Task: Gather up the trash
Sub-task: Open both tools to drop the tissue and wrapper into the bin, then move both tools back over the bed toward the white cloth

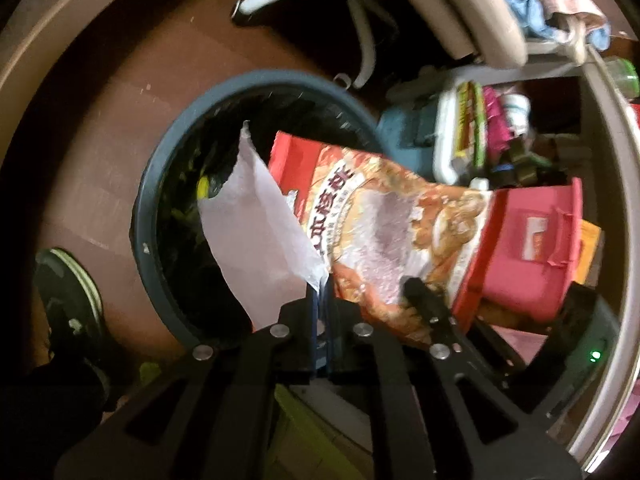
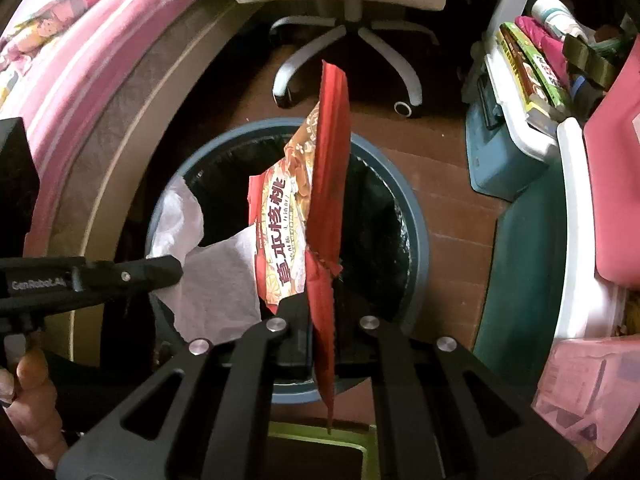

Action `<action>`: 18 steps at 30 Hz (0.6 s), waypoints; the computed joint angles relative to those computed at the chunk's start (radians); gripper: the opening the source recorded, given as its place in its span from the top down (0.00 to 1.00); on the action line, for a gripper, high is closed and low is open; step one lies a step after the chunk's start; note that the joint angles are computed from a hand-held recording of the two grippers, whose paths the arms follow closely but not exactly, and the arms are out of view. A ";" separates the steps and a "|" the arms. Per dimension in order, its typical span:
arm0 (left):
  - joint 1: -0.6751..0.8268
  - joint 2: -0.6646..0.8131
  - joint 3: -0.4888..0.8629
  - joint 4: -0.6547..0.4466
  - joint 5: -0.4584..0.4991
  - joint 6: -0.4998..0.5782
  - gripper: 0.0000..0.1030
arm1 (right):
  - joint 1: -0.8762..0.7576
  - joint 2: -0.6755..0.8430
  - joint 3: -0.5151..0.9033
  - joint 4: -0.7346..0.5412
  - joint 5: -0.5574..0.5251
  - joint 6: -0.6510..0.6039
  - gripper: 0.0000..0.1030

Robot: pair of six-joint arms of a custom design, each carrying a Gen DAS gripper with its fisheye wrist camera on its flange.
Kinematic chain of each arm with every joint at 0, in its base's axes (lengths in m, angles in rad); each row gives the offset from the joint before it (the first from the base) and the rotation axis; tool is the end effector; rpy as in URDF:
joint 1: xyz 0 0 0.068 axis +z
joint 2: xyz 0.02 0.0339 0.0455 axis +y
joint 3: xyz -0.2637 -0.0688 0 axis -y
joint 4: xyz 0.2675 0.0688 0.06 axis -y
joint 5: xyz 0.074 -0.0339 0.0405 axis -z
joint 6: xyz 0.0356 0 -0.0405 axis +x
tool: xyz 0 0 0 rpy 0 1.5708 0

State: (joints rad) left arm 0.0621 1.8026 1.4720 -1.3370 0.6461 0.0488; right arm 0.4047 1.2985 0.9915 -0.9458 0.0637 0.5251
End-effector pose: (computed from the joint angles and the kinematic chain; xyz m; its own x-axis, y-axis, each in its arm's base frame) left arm 0.3438 -0.0001 0.2381 -0.9975 -0.0230 0.0673 -0.0590 0.7954 -0.6033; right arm 0.2366 0.0989 0.2398 -0.9433 0.1402 -0.3008 0.1135 0.9880 0.1044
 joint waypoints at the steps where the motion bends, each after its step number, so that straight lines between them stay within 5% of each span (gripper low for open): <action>1: -0.013 0.010 0.005 0.001 -0.011 -0.006 0.96 | 0.001 0.006 -0.002 0.001 0.001 -0.002 0.94; 5: -0.030 0.036 -0.002 -0.006 -0.072 0.014 0.88 | -0.004 0.030 -0.023 0.016 -0.003 0.005 0.91; 7: -0.031 0.045 -0.007 -0.011 -0.122 -0.003 0.42 | -0.001 0.035 -0.029 0.019 -0.003 0.020 0.89; 8: -0.032 0.041 -0.011 -0.008 -0.152 -0.018 0.33 | 0.002 0.035 -0.031 0.021 0.000 0.023 0.84; 18: -0.012 -0.006 0.001 0.004 -0.196 -0.029 0.20 | 0.011 -0.018 -0.026 0.012 0.051 0.029 0.31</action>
State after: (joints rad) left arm 0.0504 1.7965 1.4730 -1.3327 0.4500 0.0200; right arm 0.4155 1.2807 0.9654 -0.9338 0.1148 0.5545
